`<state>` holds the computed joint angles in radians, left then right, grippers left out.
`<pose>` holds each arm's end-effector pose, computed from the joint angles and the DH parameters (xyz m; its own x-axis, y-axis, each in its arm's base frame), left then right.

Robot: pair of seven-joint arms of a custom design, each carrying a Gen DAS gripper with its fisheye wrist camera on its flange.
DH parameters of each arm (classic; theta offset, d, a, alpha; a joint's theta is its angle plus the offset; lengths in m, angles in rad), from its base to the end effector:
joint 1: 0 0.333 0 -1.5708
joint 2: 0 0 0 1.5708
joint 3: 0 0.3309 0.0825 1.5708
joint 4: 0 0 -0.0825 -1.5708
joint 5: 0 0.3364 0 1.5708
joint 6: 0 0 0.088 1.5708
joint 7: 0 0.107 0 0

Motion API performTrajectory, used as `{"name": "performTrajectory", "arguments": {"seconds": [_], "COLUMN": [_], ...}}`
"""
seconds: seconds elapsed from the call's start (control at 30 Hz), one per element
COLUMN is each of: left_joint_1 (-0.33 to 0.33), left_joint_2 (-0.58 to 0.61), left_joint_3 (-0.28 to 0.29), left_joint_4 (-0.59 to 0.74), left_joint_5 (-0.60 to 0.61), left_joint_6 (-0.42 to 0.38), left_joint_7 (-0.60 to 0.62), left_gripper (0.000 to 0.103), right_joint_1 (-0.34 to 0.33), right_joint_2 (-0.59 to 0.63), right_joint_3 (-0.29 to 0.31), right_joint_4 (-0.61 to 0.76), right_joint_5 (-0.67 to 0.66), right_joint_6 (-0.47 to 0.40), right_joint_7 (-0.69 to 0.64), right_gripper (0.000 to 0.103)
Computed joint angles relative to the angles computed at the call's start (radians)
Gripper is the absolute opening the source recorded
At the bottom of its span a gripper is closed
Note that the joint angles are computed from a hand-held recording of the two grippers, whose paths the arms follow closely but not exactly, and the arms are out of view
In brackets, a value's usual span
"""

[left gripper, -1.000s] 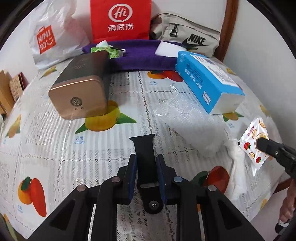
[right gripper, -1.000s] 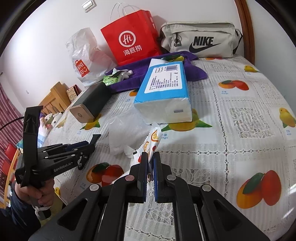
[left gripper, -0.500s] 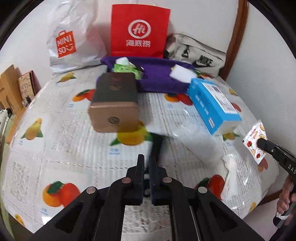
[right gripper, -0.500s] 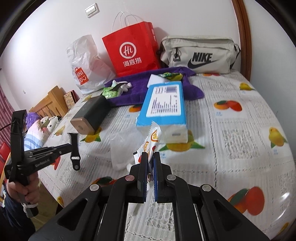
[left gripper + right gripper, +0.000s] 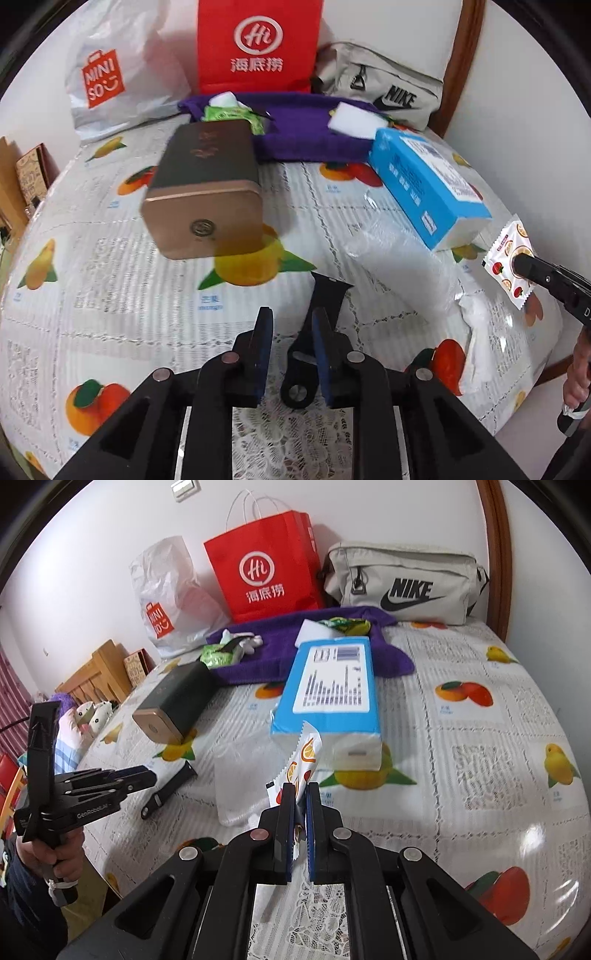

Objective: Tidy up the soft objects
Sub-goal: 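Carry the strap piece and sticker packet with both tools over the purple towel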

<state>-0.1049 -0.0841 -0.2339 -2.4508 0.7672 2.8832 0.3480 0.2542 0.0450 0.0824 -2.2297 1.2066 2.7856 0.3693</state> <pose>0.4264 -0.1943 0.4243 0.1489 -0.9835 0.1023 -0.8034 -0.1807 -0.5673 0.5024 0.1306 0.4325 0.5299 -0.8152 -0.2336 -0.6919 -0.2564 -0.6749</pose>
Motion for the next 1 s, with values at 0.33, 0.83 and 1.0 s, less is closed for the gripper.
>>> {"name": "performTrajectory", "arguments": {"seconds": [0.33,0.83,1.0], "left_joint_1": [-0.038,-0.048,-0.036], "left_joint_2": [0.062,0.058,0.026], "left_joint_3": [0.009,0.041,0.03], "left_joint_4": [0.039,0.02,0.016], "left_joint_5": [0.013,0.002,-0.012], "left_joint_6": [-0.019,0.05,0.014], "left_joint_7": [0.086,0.107,0.106], "left_gripper": [0.039,0.02,0.02], "right_joint_1": [-0.004,-0.01,-0.007], "right_joint_2": [0.033,0.031,0.038], "right_joint_3": [0.009,0.02,0.019], "right_joint_4": [0.003,0.039,0.067], "right_joint_5": [-0.042,-0.016,-0.028], "right_joint_6": [0.0,-0.001,0.015], "right_joint_7": [0.039,-0.004,-0.003], "right_gripper": [0.006,0.006,0.006]}}
